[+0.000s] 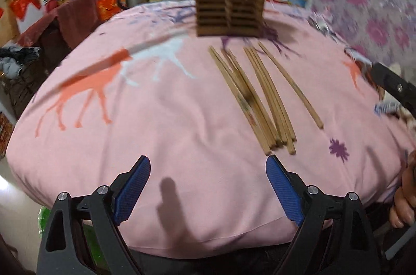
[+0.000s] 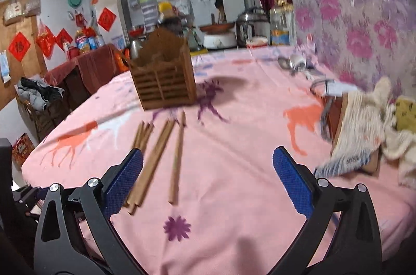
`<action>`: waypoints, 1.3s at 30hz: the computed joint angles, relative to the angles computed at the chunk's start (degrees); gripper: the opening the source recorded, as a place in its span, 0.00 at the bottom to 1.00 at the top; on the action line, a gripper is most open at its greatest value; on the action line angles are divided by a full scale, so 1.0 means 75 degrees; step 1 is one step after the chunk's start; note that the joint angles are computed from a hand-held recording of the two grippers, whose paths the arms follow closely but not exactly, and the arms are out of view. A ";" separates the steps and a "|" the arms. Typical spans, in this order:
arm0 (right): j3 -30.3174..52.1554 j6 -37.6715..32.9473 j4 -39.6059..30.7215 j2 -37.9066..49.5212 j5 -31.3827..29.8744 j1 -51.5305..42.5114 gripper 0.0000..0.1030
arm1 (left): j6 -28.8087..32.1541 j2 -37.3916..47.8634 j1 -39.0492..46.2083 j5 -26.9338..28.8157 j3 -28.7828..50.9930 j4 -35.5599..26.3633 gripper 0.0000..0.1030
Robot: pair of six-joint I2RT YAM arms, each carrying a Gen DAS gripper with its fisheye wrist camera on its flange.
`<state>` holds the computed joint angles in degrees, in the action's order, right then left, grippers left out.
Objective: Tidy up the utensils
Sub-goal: 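Move both open tools back down to the remaining chopsticks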
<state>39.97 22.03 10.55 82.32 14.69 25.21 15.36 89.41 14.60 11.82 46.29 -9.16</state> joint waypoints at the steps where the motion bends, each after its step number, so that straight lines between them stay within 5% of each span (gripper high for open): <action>1: 0.0025 0.0087 -0.0007 0.0093 -0.0165 -0.0113 0.93 | -0.0008 0.0117 -0.0092 -0.0015 0.0051 0.0021 0.86; 12: 0.0066 0.0271 0.0237 0.0752 -0.0619 -0.0506 0.93 | -0.0500 0.1345 -0.0698 -0.0241 0.1068 -0.0061 0.86; 21: 0.0095 0.0110 0.0289 0.0857 -0.0491 -0.0349 0.93 | -0.0872 0.2070 0.0408 -0.0452 0.2070 -0.0294 0.86; 32: 0.0154 0.0115 0.0175 0.0918 -0.0377 -0.0088 0.93 | -0.1158 0.1786 0.1198 0.0586 0.1879 -0.0138 0.86; 36: 0.0199 0.0172 0.0109 0.0990 -0.0500 -0.0119 0.93 | -0.1274 0.2246 0.1150 0.0081 0.2445 -0.0486 0.86; 39: 0.0195 0.0167 0.0150 0.1013 -0.0479 -0.0127 0.93 | -0.1018 0.1886 0.0926 0.0218 0.1928 -0.0276 0.86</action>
